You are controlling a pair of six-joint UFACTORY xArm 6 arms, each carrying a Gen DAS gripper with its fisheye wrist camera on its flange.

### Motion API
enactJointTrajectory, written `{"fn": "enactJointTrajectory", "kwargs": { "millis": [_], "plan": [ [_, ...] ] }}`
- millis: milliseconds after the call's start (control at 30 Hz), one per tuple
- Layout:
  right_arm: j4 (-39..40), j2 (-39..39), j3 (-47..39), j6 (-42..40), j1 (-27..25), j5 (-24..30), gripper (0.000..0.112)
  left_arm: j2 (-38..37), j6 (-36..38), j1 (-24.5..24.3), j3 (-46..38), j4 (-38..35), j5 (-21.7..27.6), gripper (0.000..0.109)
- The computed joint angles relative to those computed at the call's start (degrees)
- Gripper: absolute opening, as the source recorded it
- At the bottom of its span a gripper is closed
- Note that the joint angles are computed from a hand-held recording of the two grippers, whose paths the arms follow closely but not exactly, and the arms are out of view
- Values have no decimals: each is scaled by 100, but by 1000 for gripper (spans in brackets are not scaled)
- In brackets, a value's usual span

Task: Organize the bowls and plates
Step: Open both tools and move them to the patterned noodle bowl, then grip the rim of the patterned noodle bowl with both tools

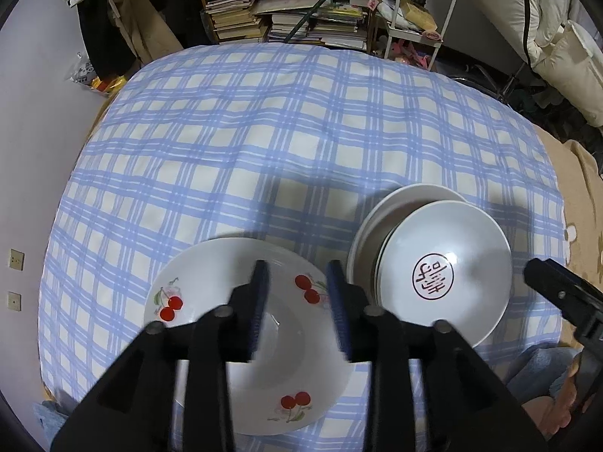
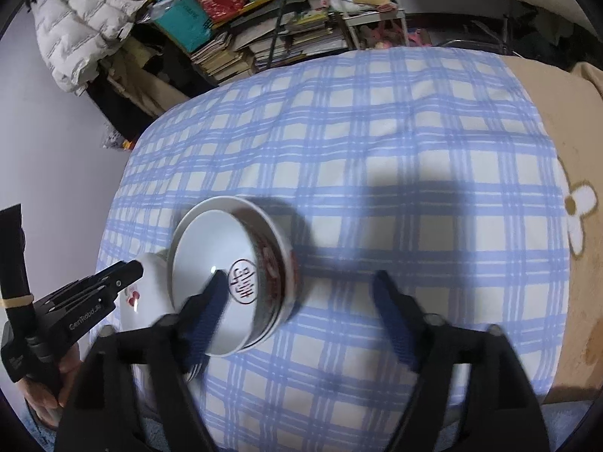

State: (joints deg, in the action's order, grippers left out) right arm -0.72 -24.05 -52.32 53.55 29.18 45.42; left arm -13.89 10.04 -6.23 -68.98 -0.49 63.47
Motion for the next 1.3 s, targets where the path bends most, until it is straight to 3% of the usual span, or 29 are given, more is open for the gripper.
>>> {"fn": "enactJointTrajectory", "kwargs": {
  "millis": [200, 433, 667, 1033, 1133, 1300],
  "plan": [
    [-99, -206, 221, 244, -178, 96, 103, 7, -26, 35, 45, 23, -84, 61],
    [282, -165, 452, 186, -313, 21, 103, 182, -56, 57, -24, 93, -47, 68],
    [842, -97, 722, -125, -334, -354, 103, 403, 40, 38, -135, 125, 163, 69],
    [577, 101, 610, -95, -271, -296, 103, 596, 1, 87, -241, 21, 268, 69],
    [146, 199, 453, 101, -200, -93, 103, 641, 11, 83, -254, 44, 281, 69],
    [471, 133, 640, 43, -266, -381, 103, 712, 10, 85, -312, 6, 306, 69]
  ]
}}
